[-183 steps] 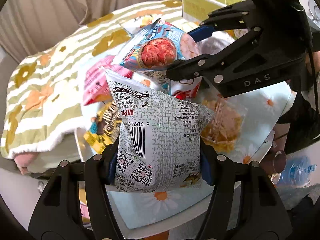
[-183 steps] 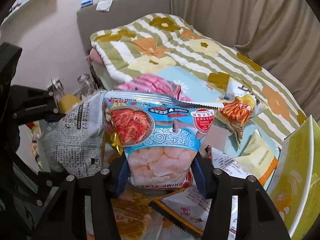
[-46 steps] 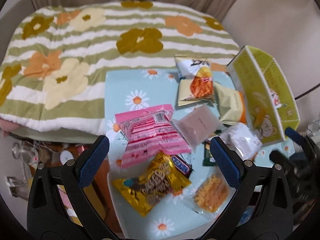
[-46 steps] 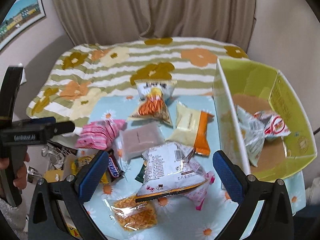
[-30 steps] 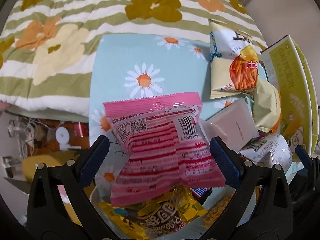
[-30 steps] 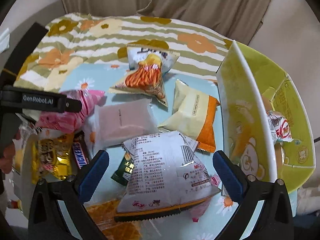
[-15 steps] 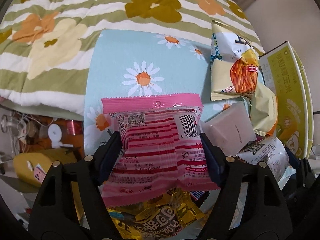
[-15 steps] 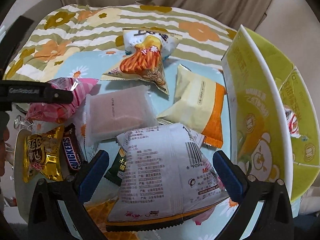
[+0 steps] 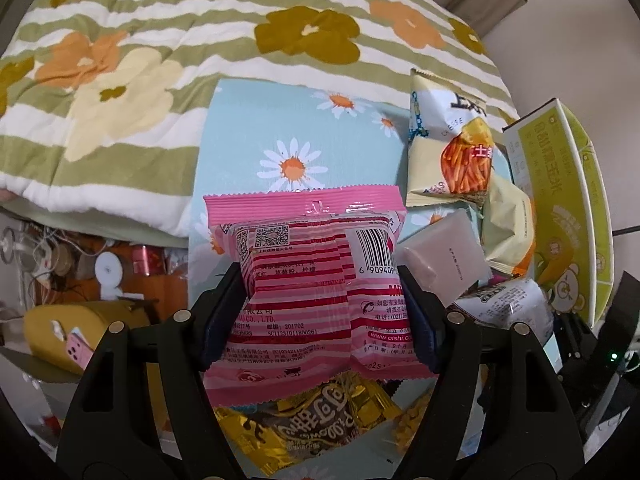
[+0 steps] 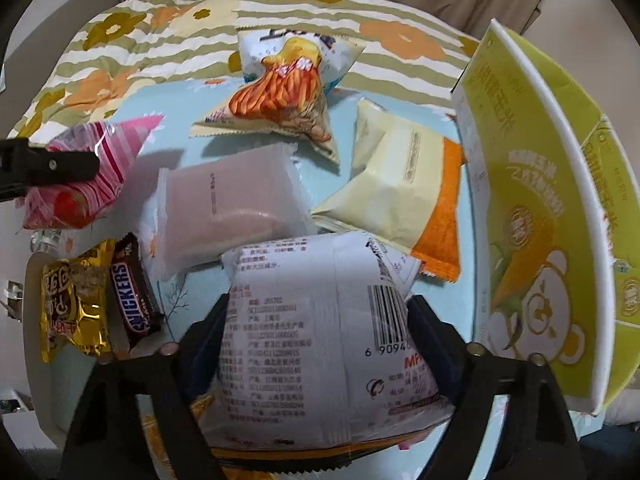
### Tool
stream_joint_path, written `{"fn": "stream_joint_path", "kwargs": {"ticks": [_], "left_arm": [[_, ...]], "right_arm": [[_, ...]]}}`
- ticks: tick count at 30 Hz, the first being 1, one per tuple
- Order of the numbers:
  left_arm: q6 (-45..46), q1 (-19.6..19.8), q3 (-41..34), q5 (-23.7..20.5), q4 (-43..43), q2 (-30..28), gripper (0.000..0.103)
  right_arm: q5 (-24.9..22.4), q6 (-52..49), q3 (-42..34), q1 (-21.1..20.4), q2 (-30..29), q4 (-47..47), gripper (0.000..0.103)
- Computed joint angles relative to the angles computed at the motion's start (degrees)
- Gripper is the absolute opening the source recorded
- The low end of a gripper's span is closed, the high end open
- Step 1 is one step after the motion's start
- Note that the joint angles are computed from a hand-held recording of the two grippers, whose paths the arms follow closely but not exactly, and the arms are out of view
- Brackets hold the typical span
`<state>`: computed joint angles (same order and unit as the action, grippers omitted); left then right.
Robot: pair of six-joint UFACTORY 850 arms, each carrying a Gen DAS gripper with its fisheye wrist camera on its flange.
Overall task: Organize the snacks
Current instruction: 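Grasp the pink striped packet with the left tool while the right tool grasps a white bag, then carry both packets into the yellow box and open both tools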
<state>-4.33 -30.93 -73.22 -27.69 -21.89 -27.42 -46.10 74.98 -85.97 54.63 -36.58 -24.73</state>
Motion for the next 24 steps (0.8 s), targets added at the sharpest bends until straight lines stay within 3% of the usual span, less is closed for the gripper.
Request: {"fn": "stream_joint_path", "kwargs": {"ticks": [7,24], "left_arm": [[-0.5,-0.3,2.3,1.6,0.7,2.8,0.070],[-10.3,-3.2,7.4,5.0,11.5,15.5,0.070]], "right_arm": [[0.1,2.8,1.4,0.9,1.4,-2.3,0.069],[-1.7,15.5,3.8,5.7,10.2,-14.0,0.068]]}}
